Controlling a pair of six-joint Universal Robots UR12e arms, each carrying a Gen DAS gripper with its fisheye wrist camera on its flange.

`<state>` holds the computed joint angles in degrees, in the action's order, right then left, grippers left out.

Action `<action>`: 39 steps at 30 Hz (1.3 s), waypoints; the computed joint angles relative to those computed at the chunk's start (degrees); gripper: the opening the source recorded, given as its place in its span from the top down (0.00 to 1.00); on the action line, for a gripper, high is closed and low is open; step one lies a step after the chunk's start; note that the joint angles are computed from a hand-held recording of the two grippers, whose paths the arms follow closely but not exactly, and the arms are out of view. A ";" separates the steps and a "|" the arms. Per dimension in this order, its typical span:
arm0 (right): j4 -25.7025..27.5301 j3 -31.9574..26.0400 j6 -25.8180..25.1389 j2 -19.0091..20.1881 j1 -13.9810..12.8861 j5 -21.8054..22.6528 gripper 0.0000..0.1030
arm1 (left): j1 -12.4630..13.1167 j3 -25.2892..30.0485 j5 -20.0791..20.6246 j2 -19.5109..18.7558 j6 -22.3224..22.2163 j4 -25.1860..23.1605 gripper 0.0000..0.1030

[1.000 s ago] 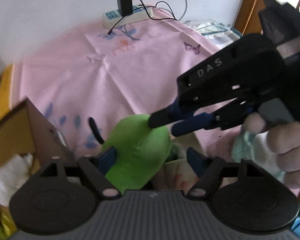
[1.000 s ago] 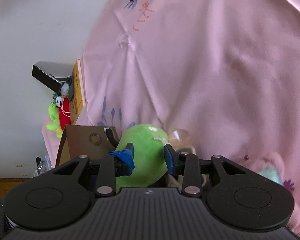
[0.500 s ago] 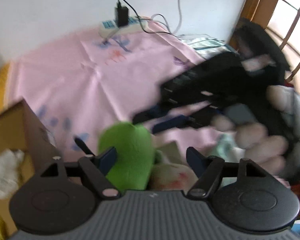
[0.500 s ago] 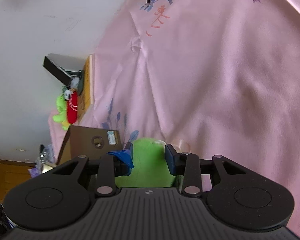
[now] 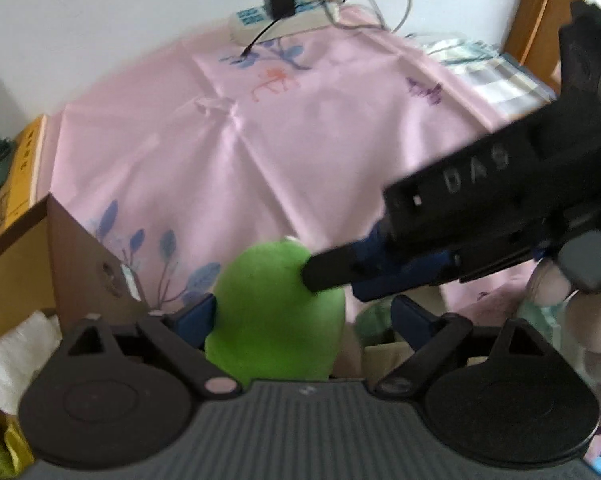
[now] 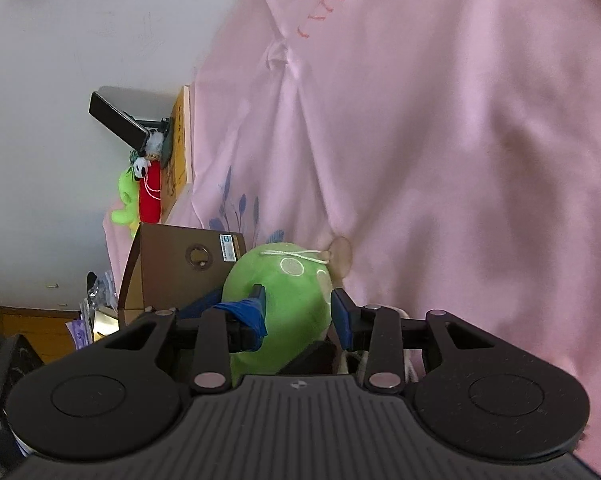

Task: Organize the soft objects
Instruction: 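Lift the green plush toy with the right gripper over the box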

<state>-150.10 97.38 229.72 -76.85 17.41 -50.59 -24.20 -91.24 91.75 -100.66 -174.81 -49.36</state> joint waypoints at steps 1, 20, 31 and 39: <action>-0.93 -0.05 0.80 0.34 0.06 0.22 0.80 | -0.27 -0.05 0.97 -0.12 -0.13 0.27 0.13; -16.48 1.94 2.29 -3.01 -0.14 -2.58 0.78 | 0.89 -4.49 -6.04 5.18 -7.29 20.07 0.18; -22.08 -1.47 -5.00 -3.78 3.20 -7.39 0.76 | 2.68 -10.08 -4.40 10.48 -8.47 32.80 0.18; -15.37 -10.62 -16.20 1.76 8.77 -7.54 0.76 | 10.01 -16.79 -5.96 15.78 -14.38 34.08 0.18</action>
<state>-165.46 86.76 213.52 -75.09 26.18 -58.13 -14.18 -108.03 85.78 -84.88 -189.18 -15.27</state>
